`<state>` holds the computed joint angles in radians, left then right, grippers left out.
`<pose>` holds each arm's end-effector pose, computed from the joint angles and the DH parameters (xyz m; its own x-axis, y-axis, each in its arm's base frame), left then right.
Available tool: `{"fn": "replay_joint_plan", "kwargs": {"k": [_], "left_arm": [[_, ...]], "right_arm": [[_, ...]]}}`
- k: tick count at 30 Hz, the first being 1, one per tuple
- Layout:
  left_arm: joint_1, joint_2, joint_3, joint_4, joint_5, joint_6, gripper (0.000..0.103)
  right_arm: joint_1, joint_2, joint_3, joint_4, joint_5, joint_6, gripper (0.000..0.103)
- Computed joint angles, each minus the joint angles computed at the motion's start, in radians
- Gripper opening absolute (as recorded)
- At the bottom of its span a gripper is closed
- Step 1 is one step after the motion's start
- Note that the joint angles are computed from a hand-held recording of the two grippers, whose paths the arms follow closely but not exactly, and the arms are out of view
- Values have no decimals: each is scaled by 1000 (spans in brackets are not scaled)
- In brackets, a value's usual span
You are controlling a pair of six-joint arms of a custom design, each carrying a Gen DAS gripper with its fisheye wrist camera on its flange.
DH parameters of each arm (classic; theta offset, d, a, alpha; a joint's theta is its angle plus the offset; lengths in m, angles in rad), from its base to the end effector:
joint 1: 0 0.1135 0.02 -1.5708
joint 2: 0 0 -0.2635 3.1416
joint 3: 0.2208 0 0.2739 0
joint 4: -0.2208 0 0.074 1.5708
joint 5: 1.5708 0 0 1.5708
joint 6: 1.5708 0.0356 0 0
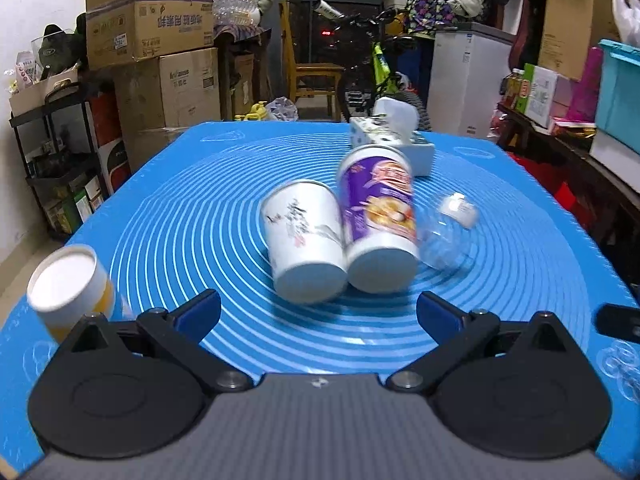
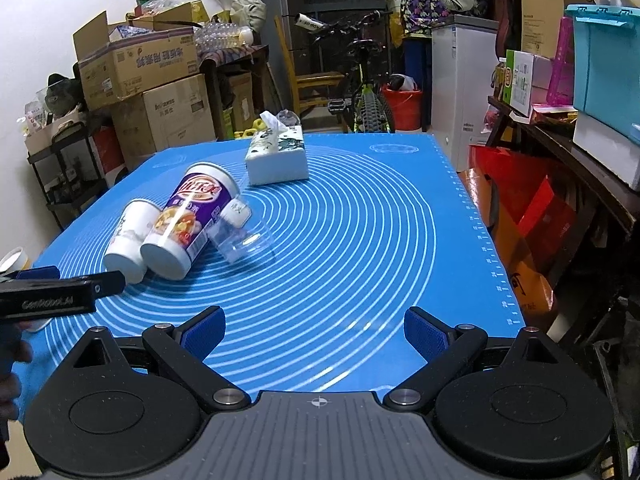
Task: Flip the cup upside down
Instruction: 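Move the left tool to the lying white calligraphy cup and grasp it, then lift the white cup off the mat with the left tool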
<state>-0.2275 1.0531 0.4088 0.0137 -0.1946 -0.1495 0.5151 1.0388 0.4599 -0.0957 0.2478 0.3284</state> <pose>0.2230 -0.0446 0.1657 -0.5783 -0.0161 -0.8156 -0.0172 0.9998 -0.0075 0.2024 0.1045 0.1768 -0.6148 0.0113 -0.7886 -0.1189 0.9871 0.1069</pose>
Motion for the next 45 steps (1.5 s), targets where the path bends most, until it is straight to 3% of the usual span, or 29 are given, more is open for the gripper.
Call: {"fn": "replay_joint_plan", "kwargs": {"k": [6, 20, 22, 23, 28, 30, 38, 45], "left_arm": [[79, 112, 48, 59, 51, 69, 103], [139, 250, 122, 114, 117, 77, 101], [139, 265, 130, 113, 125, 81, 95], [140, 273, 137, 105, 131, 86, 86], [148, 296, 144, 98, 167, 98, 75], [152, 297, 146, 94, 187, 100, 58], [141, 264, 122, 107, 178, 111, 56], [106, 55, 49, 11, 133, 90, 56]], "right_arm": [[-20, 86, 10, 64, -15, -22, 96], [-35, 162, 2, 124, -34, -15, 96], [-35, 164, 2, 124, -34, -14, 96], [-35, 165, 2, 124, -34, -14, 96], [-34, 163, 1, 121, -32, -13, 96], [-36, 164, 2, 119, -34, -15, 96], [-35, 158, 0, 113, -31, -20, 96], [-9, 106, -13, 84, -13, -19, 96]]}}
